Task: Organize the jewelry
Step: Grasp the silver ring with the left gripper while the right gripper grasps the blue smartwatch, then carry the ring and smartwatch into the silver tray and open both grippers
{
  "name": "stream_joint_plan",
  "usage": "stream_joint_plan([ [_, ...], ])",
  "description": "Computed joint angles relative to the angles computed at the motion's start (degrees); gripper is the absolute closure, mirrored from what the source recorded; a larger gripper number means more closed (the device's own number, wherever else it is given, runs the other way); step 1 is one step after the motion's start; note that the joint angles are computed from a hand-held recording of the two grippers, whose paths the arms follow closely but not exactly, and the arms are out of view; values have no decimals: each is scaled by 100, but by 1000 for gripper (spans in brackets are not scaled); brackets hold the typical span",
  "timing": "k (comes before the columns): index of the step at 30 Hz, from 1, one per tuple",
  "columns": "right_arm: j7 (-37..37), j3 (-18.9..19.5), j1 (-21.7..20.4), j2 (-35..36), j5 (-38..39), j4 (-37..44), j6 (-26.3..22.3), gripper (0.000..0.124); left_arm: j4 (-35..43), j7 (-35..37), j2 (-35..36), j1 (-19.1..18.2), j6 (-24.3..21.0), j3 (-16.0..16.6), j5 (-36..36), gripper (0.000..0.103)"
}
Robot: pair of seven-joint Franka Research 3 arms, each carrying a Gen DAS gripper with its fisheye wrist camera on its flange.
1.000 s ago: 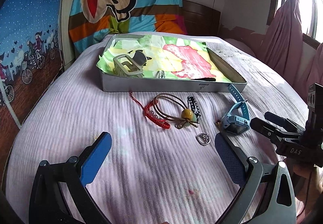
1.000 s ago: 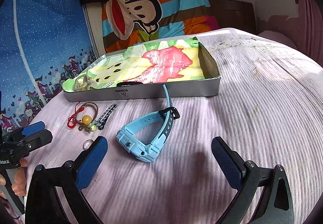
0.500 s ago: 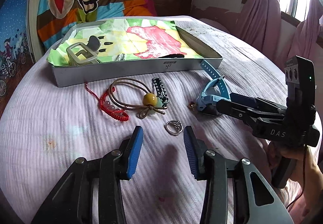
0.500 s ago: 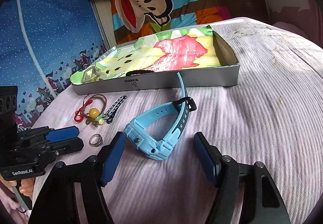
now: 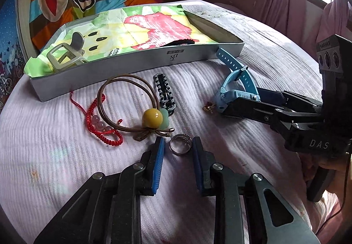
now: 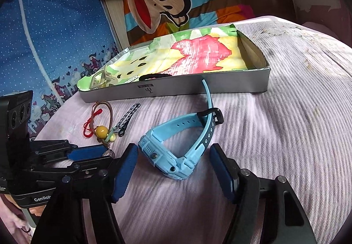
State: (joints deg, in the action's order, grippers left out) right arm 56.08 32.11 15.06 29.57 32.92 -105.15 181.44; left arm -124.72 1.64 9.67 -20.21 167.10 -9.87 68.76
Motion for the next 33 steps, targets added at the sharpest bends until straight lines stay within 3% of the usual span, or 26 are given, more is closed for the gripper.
stream_joint_plan([
  [7, 313, -570, 519, -7, -235, 101, -62, 62, 79, -230, 79, -32, 68, 65, 276, 86],
  [13, 209, -357, 363, 33, -384, 63, -8, 78, 40, -534, 9, -50, 43, 34, 607, 86],
  [15, 173, -344, 369, 24, -441, 27, 40, 79, 24, -739, -39, -60, 4, 21, 822, 86],
  [19, -65, 197, -98, 120, -385, -7, 118, 79, -23, -1100, -166, -78, -226, -86, 1214, 86],
  [26, -147, 1361, -1098, 351, -662, -301, 788, 81, -38, -1338, -314, -76, -518, -263, 1530, 86],
  [33, 253, 1926, -1607, 528, -1323, -493, 1475, 81, -60, -1943, -585, -26, -730, -391, 1963, 86],
])
